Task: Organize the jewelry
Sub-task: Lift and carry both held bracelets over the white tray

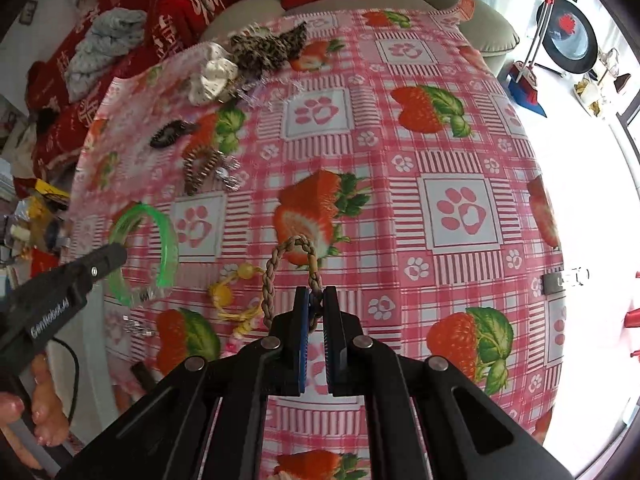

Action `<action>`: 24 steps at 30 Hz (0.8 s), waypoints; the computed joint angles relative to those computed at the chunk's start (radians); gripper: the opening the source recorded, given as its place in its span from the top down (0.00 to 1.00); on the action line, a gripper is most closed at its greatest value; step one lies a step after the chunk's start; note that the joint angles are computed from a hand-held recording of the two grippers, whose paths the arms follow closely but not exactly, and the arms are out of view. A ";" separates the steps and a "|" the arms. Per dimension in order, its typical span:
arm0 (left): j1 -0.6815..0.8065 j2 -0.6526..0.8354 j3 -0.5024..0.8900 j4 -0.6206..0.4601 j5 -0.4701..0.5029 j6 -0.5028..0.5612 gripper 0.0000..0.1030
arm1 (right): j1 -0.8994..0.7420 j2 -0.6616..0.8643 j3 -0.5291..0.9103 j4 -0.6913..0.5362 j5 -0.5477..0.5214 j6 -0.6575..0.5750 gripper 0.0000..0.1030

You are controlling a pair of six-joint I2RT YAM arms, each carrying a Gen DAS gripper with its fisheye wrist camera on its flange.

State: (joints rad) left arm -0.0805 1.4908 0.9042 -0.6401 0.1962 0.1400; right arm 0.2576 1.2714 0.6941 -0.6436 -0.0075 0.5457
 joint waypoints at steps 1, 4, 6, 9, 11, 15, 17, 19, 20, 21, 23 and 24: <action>0.021 -0.018 -0.001 -0.018 0.010 0.010 0.87 | 0.013 0.000 0.018 -0.011 0.000 0.007 0.93; 0.108 -0.067 -0.002 -0.068 0.032 0.055 0.87 | 0.065 -0.009 0.060 -0.041 0.003 0.031 0.93; 0.171 -0.088 -0.002 -0.095 0.039 0.084 0.87 | 0.107 -0.006 0.089 -0.053 0.005 0.052 0.93; 0.287 -0.106 0.003 -0.126 0.040 0.148 0.87 | 0.187 0.025 0.150 -0.060 -0.001 0.088 0.93; 0.368 -0.106 0.007 -0.131 0.031 0.193 0.87 | 0.249 0.068 0.203 -0.054 -0.007 0.111 0.93; 0.539 -0.059 0.032 -0.131 0.024 0.278 0.87 | 0.366 0.190 0.315 -0.019 -0.019 0.137 0.93; 0.618 -0.025 0.043 -0.117 0.015 0.314 0.87 | 0.419 0.269 0.384 0.001 -0.031 0.143 0.93; 0.685 0.017 0.061 -0.101 0.011 0.342 0.87 | 0.464 0.340 0.447 0.016 -0.039 0.151 0.93; 0.710 0.034 0.066 -0.087 0.007 0.353 0.87 | 0.487 0.382 0.487 0.021 -0.043 0.154 0.93; 0.736 0.054 0.069 -0.070 -0.001 0.366 0.87 | 0.504 0.417 0.519 0.026 -0.049 0.156 0.93; 0.774 0.101 0.080 -0.034 -0.015 0.387 0.87 | 0.534 0.499 0.588 0.037 -0.069 0.156 0.93; 0.788 0.125 0.085 -0.015 -0.022 0.393 0.87 | 0.549 0.543 0.631 0.036 -0.079 0.154 0.93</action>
